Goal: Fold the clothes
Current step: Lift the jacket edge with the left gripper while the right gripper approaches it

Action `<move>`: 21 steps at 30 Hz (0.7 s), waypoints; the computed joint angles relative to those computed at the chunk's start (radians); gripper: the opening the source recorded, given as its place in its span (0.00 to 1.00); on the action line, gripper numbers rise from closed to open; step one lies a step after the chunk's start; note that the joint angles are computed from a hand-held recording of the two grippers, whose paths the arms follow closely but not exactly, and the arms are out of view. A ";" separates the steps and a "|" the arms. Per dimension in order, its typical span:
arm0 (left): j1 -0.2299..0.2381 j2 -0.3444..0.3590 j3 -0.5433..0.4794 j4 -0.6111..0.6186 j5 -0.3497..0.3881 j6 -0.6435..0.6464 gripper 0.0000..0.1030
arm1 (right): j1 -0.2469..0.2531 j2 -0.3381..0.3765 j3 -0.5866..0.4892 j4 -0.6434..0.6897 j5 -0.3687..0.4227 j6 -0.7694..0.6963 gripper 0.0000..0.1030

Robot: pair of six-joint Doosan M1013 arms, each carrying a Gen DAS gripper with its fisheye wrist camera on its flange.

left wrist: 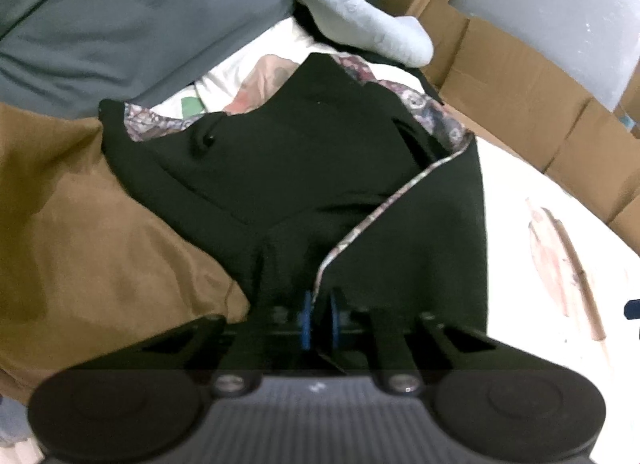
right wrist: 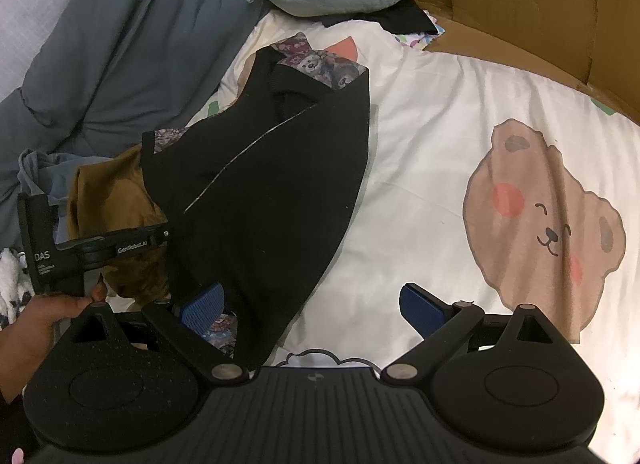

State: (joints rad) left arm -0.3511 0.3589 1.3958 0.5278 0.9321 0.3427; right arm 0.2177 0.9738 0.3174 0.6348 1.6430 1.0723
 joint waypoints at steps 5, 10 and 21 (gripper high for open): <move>-0.015 -0.012 -0.009 -0.032 -0.033 0.006 0.06 | -0.003 0.023 -0.043 0.025 0.027 0.050 0.94; -0.032 -0.013 -0.024 -0.087 -0.083 0.030 0.06 | -0.002 0.039 -0.076 0.042 0.050 0.083 0.94; -0.060 -0.003 -0.046 -0.199 -0.200 0.087 0.06 | 0.002 0.086 -0.168 0.079 0.124 0.157 0.86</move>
State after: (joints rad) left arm -0.4116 0.3563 1.3495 0.3289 0.7317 0.4293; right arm 0.2196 1.0594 0.1492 0.7141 1.7669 1.2295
